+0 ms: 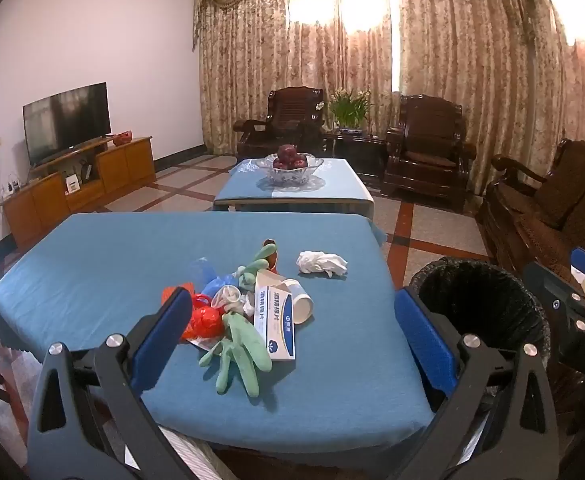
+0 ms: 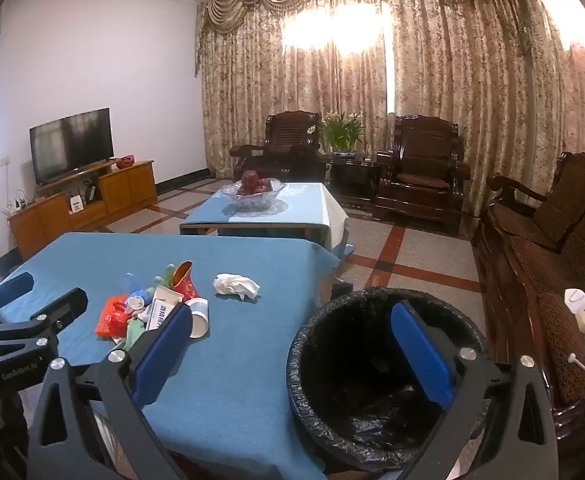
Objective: Collect trash
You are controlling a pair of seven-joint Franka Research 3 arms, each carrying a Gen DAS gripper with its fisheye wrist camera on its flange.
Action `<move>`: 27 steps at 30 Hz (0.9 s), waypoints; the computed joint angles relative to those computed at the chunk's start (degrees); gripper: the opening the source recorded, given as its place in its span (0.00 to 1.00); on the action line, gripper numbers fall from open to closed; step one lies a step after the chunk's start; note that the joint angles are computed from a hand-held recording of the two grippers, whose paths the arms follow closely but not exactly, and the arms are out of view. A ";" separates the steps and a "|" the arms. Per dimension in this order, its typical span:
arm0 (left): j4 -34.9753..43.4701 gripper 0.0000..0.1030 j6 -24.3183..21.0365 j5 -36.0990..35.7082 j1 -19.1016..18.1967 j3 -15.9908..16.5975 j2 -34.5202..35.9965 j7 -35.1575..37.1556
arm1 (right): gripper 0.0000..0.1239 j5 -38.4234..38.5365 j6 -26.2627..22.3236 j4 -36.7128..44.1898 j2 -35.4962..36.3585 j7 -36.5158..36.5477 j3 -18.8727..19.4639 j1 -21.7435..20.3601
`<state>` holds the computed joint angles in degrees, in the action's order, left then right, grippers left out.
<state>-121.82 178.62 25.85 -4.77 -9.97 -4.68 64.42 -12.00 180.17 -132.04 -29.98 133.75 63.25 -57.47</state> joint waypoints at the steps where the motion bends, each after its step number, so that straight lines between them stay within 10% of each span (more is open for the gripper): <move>1: 0.03 0.95 0.03 0.37 0.14 -0.09 0.00 -0.28 | 0.78 0.02 -0.02 0.01 0.16 0.01 -0.07 0.11; 27: 0.40 0.95 -0.06 1.28 0.23 -0.18 0.17 -1.22 | 0.78 -0.17 0.04 0.03 0.00 0.20 0.18 -0.20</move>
